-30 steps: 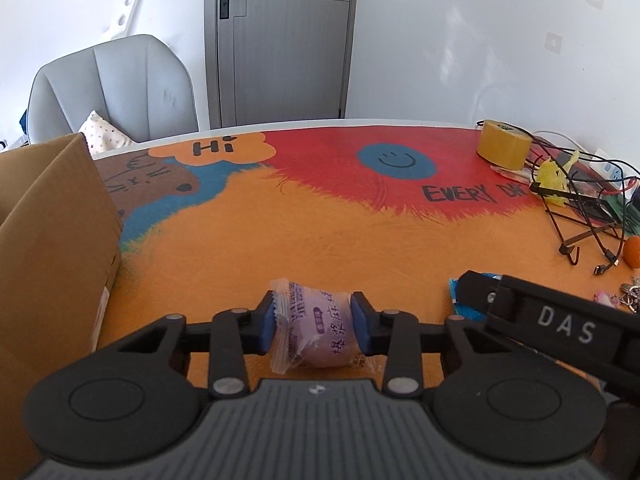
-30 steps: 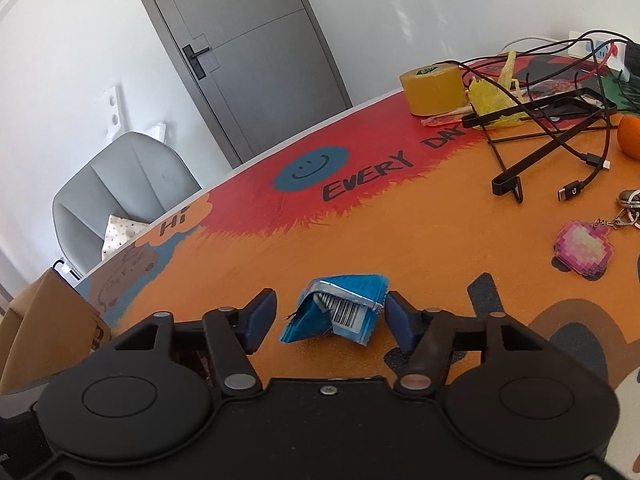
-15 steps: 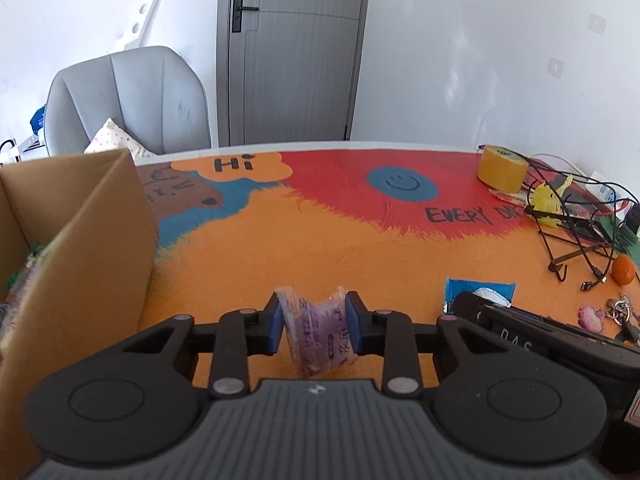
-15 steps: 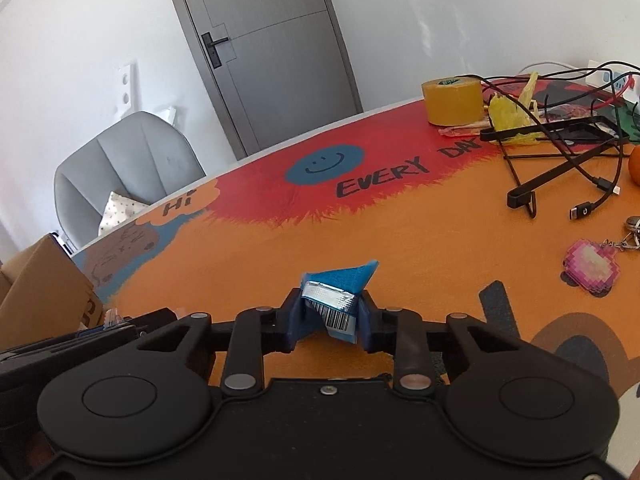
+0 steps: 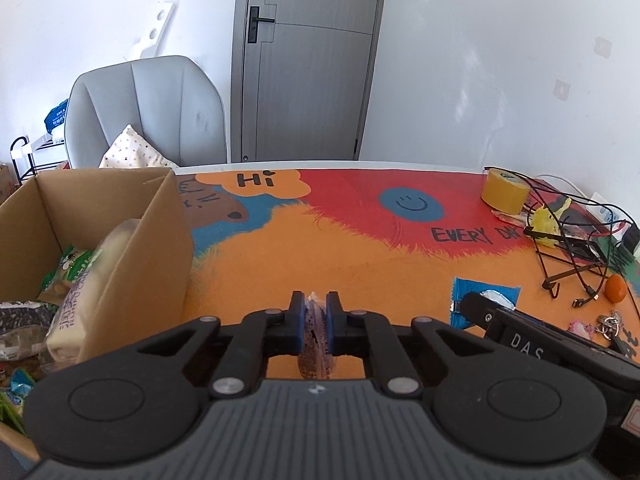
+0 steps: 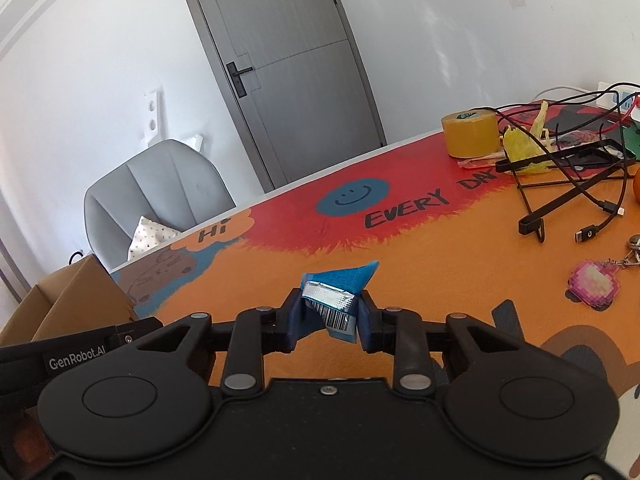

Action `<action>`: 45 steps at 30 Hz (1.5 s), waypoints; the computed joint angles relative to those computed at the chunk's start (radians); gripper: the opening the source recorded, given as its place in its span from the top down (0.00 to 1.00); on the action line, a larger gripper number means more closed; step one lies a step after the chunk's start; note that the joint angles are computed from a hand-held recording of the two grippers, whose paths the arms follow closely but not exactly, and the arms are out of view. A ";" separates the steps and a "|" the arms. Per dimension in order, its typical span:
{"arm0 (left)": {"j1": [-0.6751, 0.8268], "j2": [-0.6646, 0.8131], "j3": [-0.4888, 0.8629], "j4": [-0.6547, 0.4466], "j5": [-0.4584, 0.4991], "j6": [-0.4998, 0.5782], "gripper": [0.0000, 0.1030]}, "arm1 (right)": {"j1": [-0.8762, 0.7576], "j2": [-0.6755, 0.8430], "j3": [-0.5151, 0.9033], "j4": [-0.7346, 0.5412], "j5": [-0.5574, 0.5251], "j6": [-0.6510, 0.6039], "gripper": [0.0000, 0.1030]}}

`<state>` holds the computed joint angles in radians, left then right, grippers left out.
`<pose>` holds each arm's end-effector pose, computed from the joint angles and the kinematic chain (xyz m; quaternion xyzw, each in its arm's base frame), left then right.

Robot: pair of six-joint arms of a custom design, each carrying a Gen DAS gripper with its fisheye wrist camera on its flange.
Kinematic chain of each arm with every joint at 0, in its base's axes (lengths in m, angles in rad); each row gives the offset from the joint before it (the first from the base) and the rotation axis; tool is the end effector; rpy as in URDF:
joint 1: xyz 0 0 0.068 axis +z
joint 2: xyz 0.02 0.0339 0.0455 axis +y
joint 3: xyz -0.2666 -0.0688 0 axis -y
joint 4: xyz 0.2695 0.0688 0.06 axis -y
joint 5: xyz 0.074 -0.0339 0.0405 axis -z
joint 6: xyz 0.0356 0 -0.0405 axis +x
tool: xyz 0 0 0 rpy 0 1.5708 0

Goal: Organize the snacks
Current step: 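Lift both packets and carry them over the cardboard box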

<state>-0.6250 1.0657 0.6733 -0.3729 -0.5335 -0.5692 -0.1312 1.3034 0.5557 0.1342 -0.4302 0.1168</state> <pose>0.2039 -0.1248 0.2267 -0.0785 0.8900 -0.0120 0.4490 0.2745 -0.0212 0.1701 0.0097 0.8727 0.1862 0.4513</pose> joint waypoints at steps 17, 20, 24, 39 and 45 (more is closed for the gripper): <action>0.085 -0.280 0.005 -0.134 0.011 0.052 0.92 | 0.076 -0.161 0.001 -0.091 0.003 0.049 0.72; 0.096 -0.327 0.000 -0.145 -0.006 0.071 0.92 | 0.111 -0.198 -0.001 -0.108 0.029 0.062 0.72; 0.148 -0.386 -0.001 -0.169 0.026 0.089 0.92 | 0.156 -0.241 -0.001 -0.131 0.058 0.080 0.72; 0.474 -0.554 -0.009 -0.214 0.223 0.212 0.92 | 0.365 -0.335 0.027 -0.178 0.198 0.133 0.72; 0.710 -0.562 -0.018 -0.192 0.406 0.286 0.92 | 0.452 -0.320 0.043 -0.166 0.252 0.147 0.72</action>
